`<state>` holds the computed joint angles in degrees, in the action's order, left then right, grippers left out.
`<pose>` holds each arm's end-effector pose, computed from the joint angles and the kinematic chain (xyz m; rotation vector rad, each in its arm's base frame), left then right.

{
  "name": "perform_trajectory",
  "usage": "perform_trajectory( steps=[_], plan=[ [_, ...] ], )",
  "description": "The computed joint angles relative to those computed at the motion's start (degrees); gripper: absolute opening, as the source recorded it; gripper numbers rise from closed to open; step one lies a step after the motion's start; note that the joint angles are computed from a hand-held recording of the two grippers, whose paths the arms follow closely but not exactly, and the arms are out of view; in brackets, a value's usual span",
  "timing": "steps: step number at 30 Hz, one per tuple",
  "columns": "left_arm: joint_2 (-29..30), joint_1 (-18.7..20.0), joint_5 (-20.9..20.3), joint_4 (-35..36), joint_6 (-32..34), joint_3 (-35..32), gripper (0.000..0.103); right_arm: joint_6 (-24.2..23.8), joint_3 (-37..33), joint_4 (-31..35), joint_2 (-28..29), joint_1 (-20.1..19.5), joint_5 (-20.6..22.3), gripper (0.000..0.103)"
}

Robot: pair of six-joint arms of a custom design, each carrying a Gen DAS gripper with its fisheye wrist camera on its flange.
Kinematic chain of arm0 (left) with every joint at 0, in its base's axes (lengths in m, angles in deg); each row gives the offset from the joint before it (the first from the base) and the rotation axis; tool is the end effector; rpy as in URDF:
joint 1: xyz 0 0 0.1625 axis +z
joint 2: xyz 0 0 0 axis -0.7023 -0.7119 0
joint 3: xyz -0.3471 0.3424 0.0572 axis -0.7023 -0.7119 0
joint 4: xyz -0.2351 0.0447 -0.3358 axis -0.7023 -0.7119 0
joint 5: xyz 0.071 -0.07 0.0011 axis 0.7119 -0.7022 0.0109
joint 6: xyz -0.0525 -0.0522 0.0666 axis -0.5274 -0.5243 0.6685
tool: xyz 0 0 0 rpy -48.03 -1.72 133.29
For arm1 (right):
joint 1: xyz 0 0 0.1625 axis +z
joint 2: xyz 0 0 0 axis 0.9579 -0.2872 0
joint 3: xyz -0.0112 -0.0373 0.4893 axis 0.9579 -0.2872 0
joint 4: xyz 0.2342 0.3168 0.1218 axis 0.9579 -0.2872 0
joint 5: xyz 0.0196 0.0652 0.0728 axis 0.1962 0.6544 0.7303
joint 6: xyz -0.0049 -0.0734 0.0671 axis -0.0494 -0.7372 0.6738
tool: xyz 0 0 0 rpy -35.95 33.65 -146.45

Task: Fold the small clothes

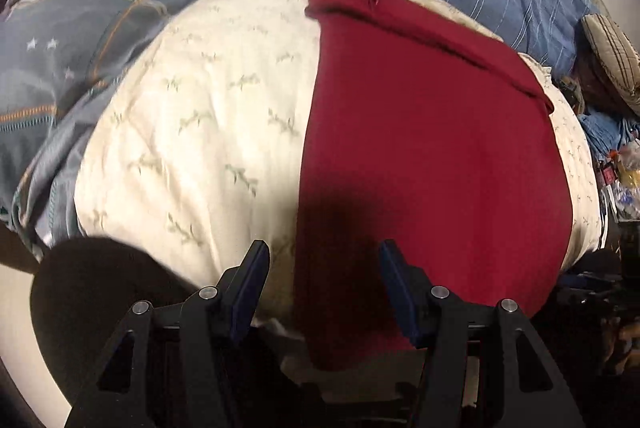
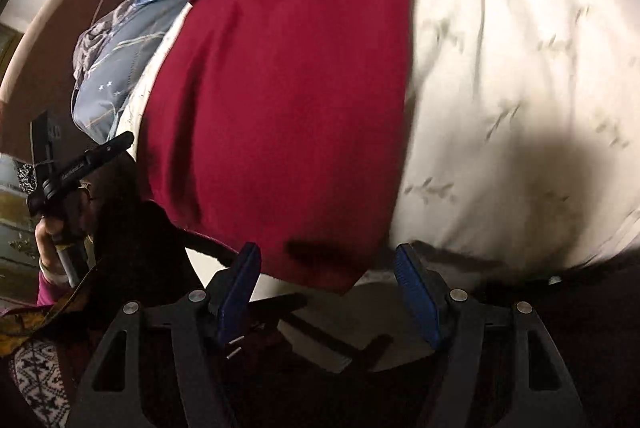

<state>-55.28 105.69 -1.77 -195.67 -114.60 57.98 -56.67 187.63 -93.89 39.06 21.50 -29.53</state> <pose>-0.0745 -0.5592 0.2051 -0.0875 2.4315 -0.7242 0.1496 -0.5939 0.0716 0.0998 -2.7901 0.0307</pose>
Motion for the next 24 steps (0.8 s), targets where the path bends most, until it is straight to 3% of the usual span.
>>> perform_trajectory(
  steps=[3,5,7,10,16,24],
  plan=[
    [-0.51,0.40,0.85,1.91,-1.54,-0.06,0.056,0.09,0.24,0.29,0.92,-0.55,0.59,0.069],
    [-1.05,0.69,0.15,3.25,-2.62,-0.15,0.056,-1.73,0.09,0.11,1.08,-0.05,1.43,0.052],
    [-1.27,0.78,-0.59,4.42,-3.37,-0.22,0.056,-4.33,0.47,-1.20,0.35,0.55,3.92,0.047],
    [-1.22,0.88,-1.59,6.08,-3.51,-0.55,0.056,-6.04,0.11,-1.45,-0.16,1.48,4.58,0.047],
    [-0.95,1.85,-5.38,8.10,-2.52,-1.61,0.056,-1.31,0.06,-1.42,0.36,-0.40,5.16,0.050],
    [1.13,4.25,-8.62,9.55,-0.99,-4.57,0.055,-1.80,-0.56,-0.54,1.21,-0.18,4.67,0.050]
  ],
)
